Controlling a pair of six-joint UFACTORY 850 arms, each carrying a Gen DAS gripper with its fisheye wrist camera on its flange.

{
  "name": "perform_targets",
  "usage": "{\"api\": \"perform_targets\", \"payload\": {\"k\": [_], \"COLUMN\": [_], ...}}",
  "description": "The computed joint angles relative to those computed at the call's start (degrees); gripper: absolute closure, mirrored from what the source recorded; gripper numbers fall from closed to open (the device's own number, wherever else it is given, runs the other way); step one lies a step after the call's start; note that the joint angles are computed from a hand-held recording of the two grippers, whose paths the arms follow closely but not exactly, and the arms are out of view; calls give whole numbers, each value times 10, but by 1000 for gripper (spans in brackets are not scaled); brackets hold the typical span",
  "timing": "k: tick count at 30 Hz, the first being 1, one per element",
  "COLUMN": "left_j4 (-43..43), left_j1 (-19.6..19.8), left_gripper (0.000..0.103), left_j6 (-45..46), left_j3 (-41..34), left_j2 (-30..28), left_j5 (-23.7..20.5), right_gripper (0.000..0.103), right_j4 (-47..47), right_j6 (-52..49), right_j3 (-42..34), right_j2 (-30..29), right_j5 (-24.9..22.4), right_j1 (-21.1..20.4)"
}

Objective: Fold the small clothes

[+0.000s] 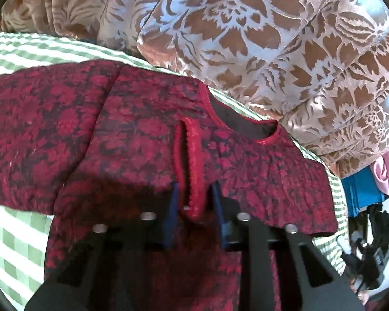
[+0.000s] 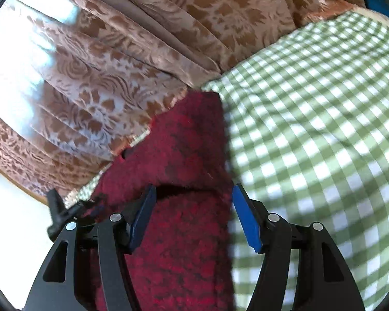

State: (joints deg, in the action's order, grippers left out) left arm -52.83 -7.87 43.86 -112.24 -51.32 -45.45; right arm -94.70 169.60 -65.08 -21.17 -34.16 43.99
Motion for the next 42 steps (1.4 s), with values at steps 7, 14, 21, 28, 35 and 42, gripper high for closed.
{"api": "perform_targets", "payload": {"k": [7,14,21,28,35,42], "left_j4": [-97,23,22,-97,-151,-132], "left_j1": [13,8,6,68,172,243], "left_gripper": [96,96,80,53,54,54], "left_j6": [103,32,35,88,23,-143], "left_j3": [99,122,144,193,183,92], "left_j2": [68,69,81,122,105,27], "left_j5": [65,143,161,112,96,89], "right_gripper": [42,43,35,34,34,34], "right_j4": [72,324,373,386,390,391], "right_j6": [-155,-461,-595,-621,-631,-631], "right_j3": [-127,-273,-370,-386,-395,-395], "right_j2": [-89,-205,-275,-286,-291,-291], "right_j5": [30,6,-110,-130,-141,-139], "right_j1": [-26,-53,-36,-34,-33,-33]}}
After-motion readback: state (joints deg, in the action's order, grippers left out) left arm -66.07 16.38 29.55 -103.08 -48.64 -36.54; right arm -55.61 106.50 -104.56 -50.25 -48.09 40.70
